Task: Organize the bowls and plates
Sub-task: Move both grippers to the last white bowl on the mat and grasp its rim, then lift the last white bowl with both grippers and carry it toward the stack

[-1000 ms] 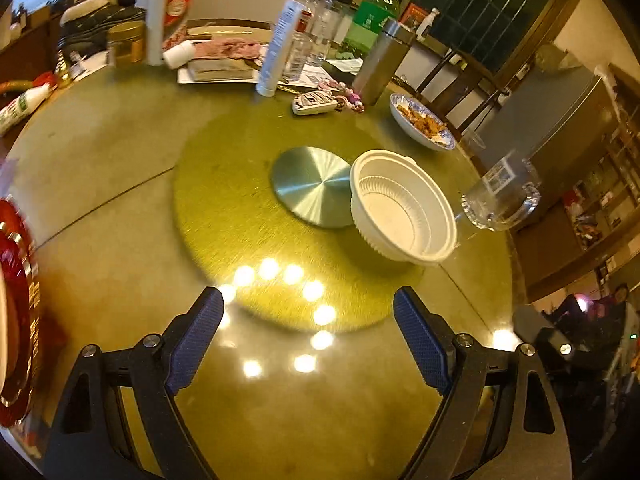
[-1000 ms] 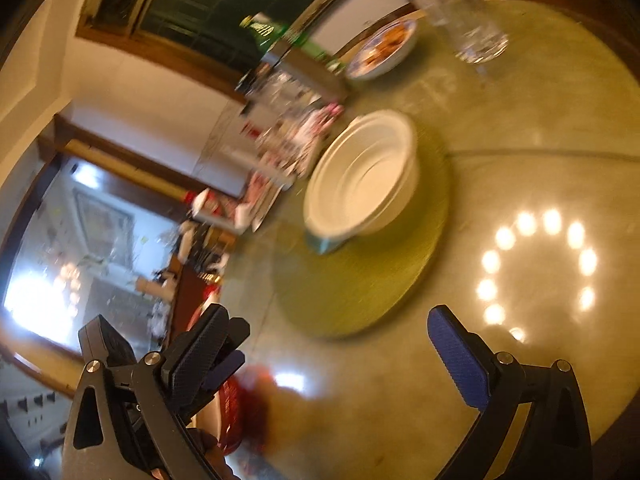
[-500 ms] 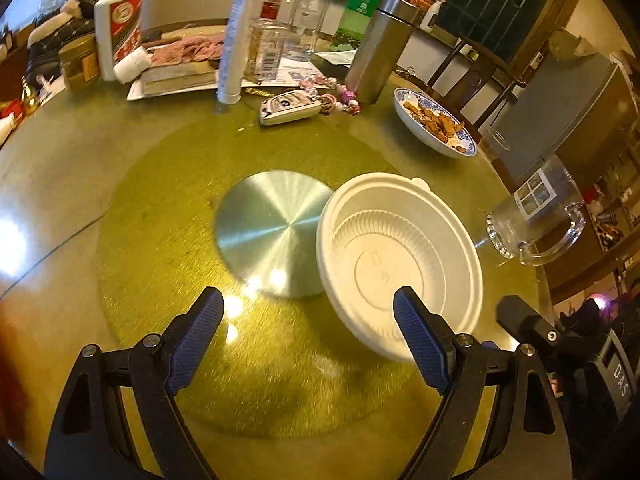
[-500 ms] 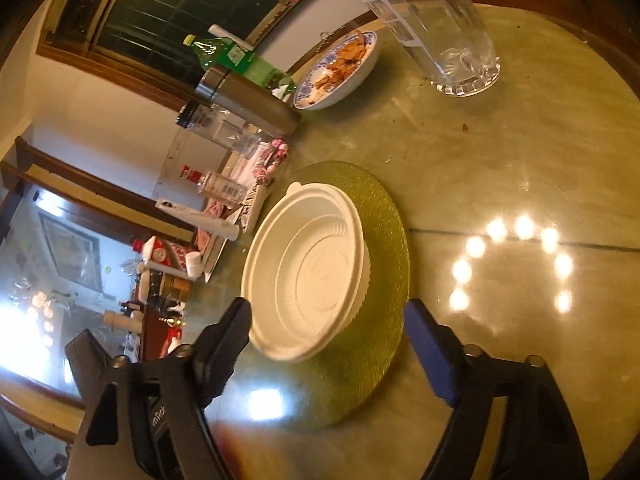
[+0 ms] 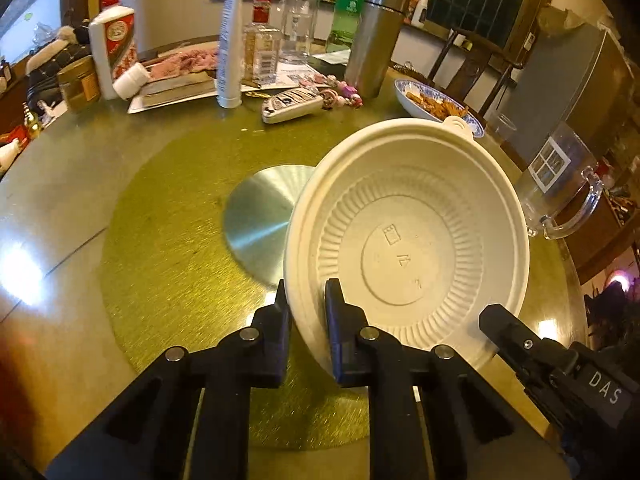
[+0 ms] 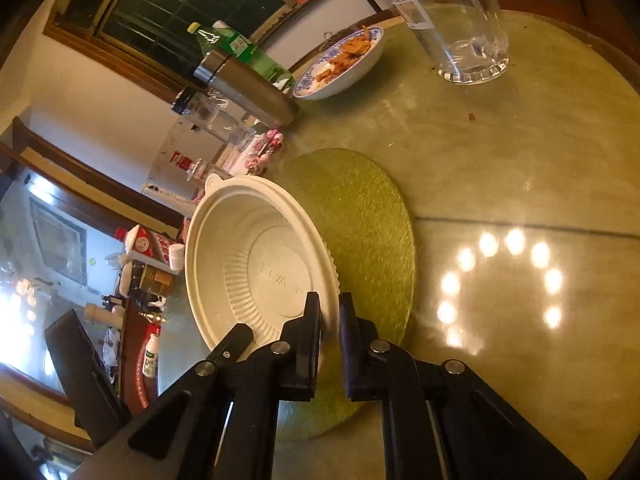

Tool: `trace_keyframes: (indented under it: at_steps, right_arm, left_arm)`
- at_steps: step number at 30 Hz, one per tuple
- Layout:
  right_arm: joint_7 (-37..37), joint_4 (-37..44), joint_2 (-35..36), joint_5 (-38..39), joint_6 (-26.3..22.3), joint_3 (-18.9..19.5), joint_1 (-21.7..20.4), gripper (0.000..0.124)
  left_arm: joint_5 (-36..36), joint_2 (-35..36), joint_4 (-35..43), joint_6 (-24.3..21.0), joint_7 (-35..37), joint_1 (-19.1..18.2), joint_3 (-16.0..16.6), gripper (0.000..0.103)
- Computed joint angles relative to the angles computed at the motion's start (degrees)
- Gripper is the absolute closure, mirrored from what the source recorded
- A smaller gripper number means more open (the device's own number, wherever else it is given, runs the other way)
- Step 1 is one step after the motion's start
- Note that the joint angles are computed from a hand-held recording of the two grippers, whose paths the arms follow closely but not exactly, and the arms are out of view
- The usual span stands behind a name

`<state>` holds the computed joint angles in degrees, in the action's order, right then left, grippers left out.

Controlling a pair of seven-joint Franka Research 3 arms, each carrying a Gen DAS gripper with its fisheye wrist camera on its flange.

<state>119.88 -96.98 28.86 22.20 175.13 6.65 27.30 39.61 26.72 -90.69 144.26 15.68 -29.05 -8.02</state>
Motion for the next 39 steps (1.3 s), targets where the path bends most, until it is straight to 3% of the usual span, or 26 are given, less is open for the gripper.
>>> trace_keyframes:
  at_steps: [4, 7, 27, 39]
  right_arm:
    - [2.45, -1.11, -0.68, -3.44, 2.15, -5.1, 5.02, 0.115]
    - [5.33, -1.3, -0.73, -7.21, 2.41, -10.42, 9.57, 0.115]
    - [8.51, -1.82, -0.56, -12.38, 2.61, -12.47, 11.25, 0.115]
    - [12.74, -2.32, -1.14, -17.39, 1.74, -17.91, 15.62, 0.114]
  left_arm:
    - [4.97, -2.12, -3.07, 1.41, -5.61, -1.36, 1.61, 0.089]
    - [5.45, -2.21, -3.18, 1.77, -5.64, -0.56, 0.97, 0.089]
    - [6.73, -3.37, -5.44, 3.97, -6.45, 0.36, 0.44, 0.089]
    - [8.13, -3.48, -5.56, 4.13, -7.29, 0.11, 0.53, 0.089]
